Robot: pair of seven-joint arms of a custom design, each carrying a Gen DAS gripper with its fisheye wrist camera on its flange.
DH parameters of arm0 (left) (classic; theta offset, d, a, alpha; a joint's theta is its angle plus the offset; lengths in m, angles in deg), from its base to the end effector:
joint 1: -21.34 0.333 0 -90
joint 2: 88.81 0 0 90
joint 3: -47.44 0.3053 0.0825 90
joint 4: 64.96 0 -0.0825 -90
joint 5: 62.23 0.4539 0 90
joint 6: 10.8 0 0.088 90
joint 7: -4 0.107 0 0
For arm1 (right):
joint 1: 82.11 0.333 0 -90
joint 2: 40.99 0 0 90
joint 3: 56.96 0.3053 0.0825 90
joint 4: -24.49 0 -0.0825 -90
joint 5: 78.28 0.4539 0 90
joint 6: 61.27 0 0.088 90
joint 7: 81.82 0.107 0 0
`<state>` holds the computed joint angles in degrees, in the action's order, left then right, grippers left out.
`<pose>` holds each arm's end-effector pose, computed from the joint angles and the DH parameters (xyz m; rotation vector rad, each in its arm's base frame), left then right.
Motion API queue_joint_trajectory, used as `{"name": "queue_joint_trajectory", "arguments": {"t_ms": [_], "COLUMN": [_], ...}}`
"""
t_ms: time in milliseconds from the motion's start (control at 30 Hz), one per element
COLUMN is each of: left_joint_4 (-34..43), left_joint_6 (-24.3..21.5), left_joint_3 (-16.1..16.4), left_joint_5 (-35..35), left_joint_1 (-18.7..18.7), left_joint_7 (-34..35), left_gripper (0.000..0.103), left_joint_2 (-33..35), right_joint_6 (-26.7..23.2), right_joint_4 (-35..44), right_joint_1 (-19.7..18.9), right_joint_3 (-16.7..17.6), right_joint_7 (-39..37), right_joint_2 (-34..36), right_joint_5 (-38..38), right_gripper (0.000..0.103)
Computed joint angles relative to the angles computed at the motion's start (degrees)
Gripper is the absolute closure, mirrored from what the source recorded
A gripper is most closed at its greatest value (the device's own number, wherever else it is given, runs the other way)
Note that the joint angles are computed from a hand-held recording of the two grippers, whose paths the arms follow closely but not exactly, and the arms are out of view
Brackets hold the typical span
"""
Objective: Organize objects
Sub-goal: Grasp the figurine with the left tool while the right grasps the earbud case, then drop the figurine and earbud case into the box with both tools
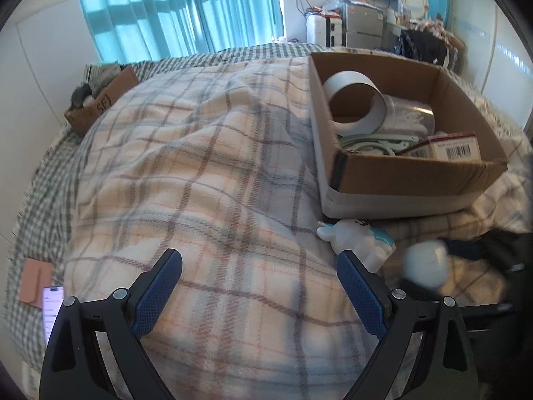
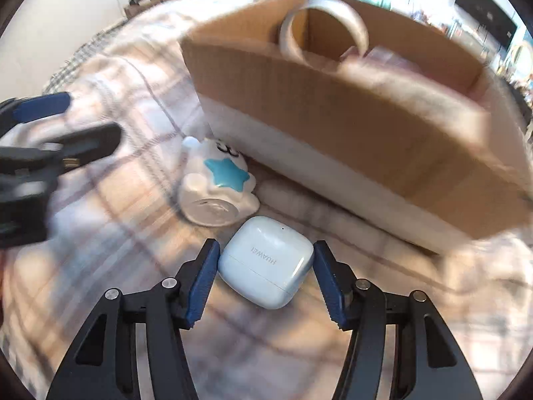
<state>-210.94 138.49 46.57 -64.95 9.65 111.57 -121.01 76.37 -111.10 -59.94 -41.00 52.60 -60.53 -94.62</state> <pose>0.4780 -0.1056 0.4917 -1.3546 2.2657 -0.5987 0.4265 0.3353 0.4493 -2.0258 1.8909 -0.4854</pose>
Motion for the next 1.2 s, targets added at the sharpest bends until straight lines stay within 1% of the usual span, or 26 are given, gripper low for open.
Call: {"name": "queue_joint_trajectory", "arguments": {"t_ms": [67,133,200,267,300,367,433,467,500,533,567,600,633,667,800,933,1033,1133,1200], "left_joint_4": [-0.4,-0.3,0.1,0.8,1.1,2.1,3.1,3.3,3.5,3.9,4.3,4.5,4.9,4.6,3.0,-0.2,-2.1,-4.0,-4.6], "left_joint_6": [-0.1,-0.9,-1.6,-2.7,-3.0,-3.4,-3.4,-3.0,-2.7,-3.0,-3.4,-3.8,-4.4,-4.0,-4.2,-6.0,-7.0,-6.7,-7.0], "left_joint_3": [-0.9,-1.1,-1.6,-2.4,-2.7,-3.8,-4.8,-5.1,-5.3,-5.3,-5.3,-5.1,-4.7,-4.6,-3.9,-1.6,-0.4,0.3,1.6], "left_joint_5": [0.5,-0.2,-0.9,-1.2,-1.6,-1.5,-1.0,-0.7,-0.6,-0.6,-0.6,-1.0,-2.0,-2.7,-4.7,-8.8,-10.2,-10.6,-11.9], "left_joint_1": [-0.3,-1.9,-3.3,-4.3,-4.7,-4.8,-4.5,-4.3,-4.3,-4.2,-4.0,-4.0,-4.2,-4.2,-5.0,-6.9,-7.6,-7.6,-8.3], "left_joint_7": [-0.3,0.1,0.3,0.3,0.0,-1.2,-2.8,-3.4,-3.7,-4.0,-4.5,-4.3,-3.8,-3.4,-0.8,3.1,5.3,6.2,6.8], "left_gripper": [0.007,0.007,0.007,0.007,0.007,0.007,0.007,0.007,0.011,0.018,0.022,0.034,0.033,0.033,0.034,0.034,0.034,0.034,0.034], "left_joint_2": [-0.5,-0.3,0.4,1.8,2.5,4.8,7.0,7.9,8.6,9.5,10.2,10.7,11.0,10.9,8.4,2.7,-1.2,-5.0,-7.6], "right_joint_6": [-2.5,-2.4,-4.3,-5.9,-6.0,-5.3,-5.0,-4.0,-3.3,-3.3,-2.3,-2.3,-2.2,-2.2,-1.8,-2.5,-3.1,-3.6,-4.3], "right_joint_4": [-2.0,-4.7,-6.9,-9.1,-10.1,-12.1,-13.2,-13.7,-14.3,-14.6,-13.6,-13.5,-13.4,-13.6,-13.7,-13.4,-12.7,-12.2,-11.8], "right_joint_1": [-0.2,-0.2,-1.5,-2.7,-3.1,-3.6,-4.0,-4.1,-4.0,-3.4,-4.8,-4.9,-4.9,-5.0,-5.4,-5.9,-6.2,-6.2,-6.1], "right_joint_3": [1.0,0.6,1.7,1.9,2.2,1.7,2.2,2.0,1.8,1.3,2.7,2.8,2.8,2.8,3.5,4.8,6.0,7.1,7.5], "right_joint_7": [0.7,0.7,1.3,1.1,1.8,1.9,2.4,2.2,1.9,2.0,2.0,1.9,1.8,1.6,1.7,2.7,4.0,5.4,5.8], "right_joint_2": [-4.9,-9.8,-14.9,-18.7,-20.3,-23.1,-24.6,-24.7,-25.0,-25.2,-23.5,-23.2,-22.9,-23.0,-23.2,-24.2,-25.0,-26.6,-27.7], "right_joint_5": [-2.2,-1.3,-2.2,-2.4,-2.0,-0.7,0.6,1.4,2.2,2.1,2.8,3.1,3.4,3.6,3.1,2.0,0.9,-0.3,-0.9], "right_gripper": [0.046,0.046,0.046,0.046,0.046,0.046,0.046,0.046,0.046,0.046,0.046,0.046,0.046,0.046,0.046,0.046,0.046,0.046,0.046]}}
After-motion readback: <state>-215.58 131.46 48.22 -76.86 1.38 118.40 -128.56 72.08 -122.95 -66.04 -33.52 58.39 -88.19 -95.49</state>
